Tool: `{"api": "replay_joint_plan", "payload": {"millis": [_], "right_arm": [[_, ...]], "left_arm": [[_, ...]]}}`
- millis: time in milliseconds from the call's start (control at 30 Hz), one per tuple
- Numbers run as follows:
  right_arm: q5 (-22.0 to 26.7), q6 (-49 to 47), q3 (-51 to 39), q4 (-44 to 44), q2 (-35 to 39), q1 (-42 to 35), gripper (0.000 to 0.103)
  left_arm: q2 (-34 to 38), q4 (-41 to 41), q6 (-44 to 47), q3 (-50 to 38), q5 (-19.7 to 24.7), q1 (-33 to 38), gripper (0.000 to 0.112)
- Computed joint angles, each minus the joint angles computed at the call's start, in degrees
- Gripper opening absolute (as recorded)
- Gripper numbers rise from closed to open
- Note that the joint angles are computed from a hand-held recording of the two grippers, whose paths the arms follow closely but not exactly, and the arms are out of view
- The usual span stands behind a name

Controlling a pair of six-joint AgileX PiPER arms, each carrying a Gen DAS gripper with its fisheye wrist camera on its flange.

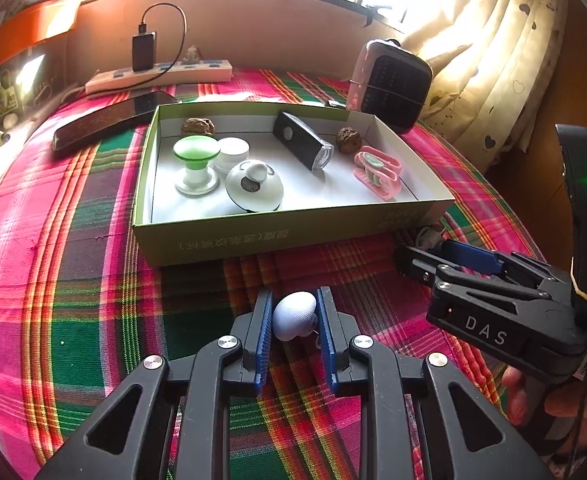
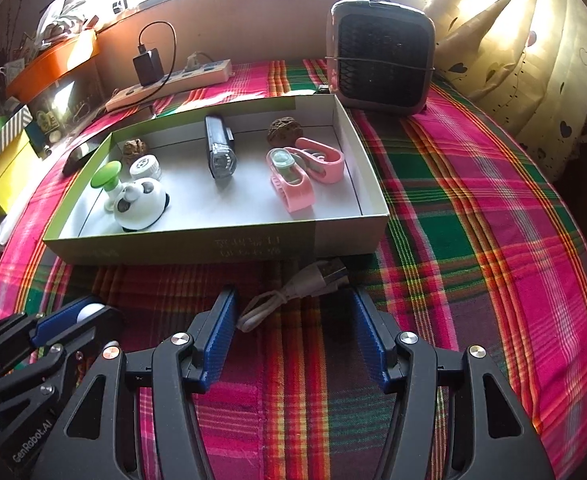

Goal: Organize objects
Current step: 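Close the right gripper on the white USB cable while left gripper holds the white piece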

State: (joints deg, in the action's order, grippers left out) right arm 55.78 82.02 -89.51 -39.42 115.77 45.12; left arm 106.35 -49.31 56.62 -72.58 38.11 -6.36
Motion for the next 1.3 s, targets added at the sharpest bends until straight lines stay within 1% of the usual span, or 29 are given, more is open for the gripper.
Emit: {"api": "replay_joint_plan", "payload": {"millis": [167,267,367,667,833,867,933,967,1000,1033,1100,1167,1300], "right_arm": [[2.7,2.5,3.5,-0.4,-2.3,0.5,0.057],[2.5,4.0,5.4,-0.7,-3.5,0.4,0.057],[2.6,3.8,5.1,-0.9,-3.3,0.3,0.057],[-1.3,0.0,4.1,-1.9,-2.1,-1.1,0.057],[-3.8,0.7,6.9,-3.5,-3.5,-1.1,0.057],[-3.9,0.5,7.1,-3.5,-3.6,-1.0,0.055],[-4.6,-0.7,7.7,-3.7,-4.0,-1.0,0.047],[-4.9,-1.0,7.8,-3.8,-4.1,-0.9,0.041],[-5.2,-1.1,8.0,-3.9,-4.2,-0.9,0.037],[-5.6,-1.2,8.2,-4.0,-4.4,-1.0,0.035],[-5.9,-1.9,8.3,-4.0,-4.5,-0.9,0.025],[-7.3,-2.5,9.0,-3.9,-4.9,-0.9,0.018],[-8.9,-2.6,9.9,-3.8,-5.5,-1.0,0.011]], "left_arm": [[0.7,-1.5,0.8,-0.7,1.8,0.9,0.02],[0.8,-1.8,0.9,-0.8,2.2,1.0,0.02],[1.0,-2.4,1.1,-1.0,2.8,1.3,0.02],[1.2,-2.6,1.3,-1.2,3.1,1.5,0.02],[1.2,-2.4,1.2,-1.2,2.9,1.3,0.02],[1.1,-2.4,1.2,-1.1,2.8,1.3,0.02],[0.9,-1.8,1.0,-1.0,2.2,1.0,0.02],[0.7,-1.4,0.7,-0.8,1.7,0.7,0.02],[0.6,-1.0,0.5,-0.6,1.2,0.4,0.02],[0.5,-0.7,0.4,-0.6,1.1,0.3,0.02],[0.5,-0.6,0.1,-0.6,0.9,0.3,0.02],[0.2,0.3,-0.2,-0.4,0.1,-0.1,0.02],[-0.4,2.3,-1.1,0.1,-1.7,-1.0,0.02]]}}
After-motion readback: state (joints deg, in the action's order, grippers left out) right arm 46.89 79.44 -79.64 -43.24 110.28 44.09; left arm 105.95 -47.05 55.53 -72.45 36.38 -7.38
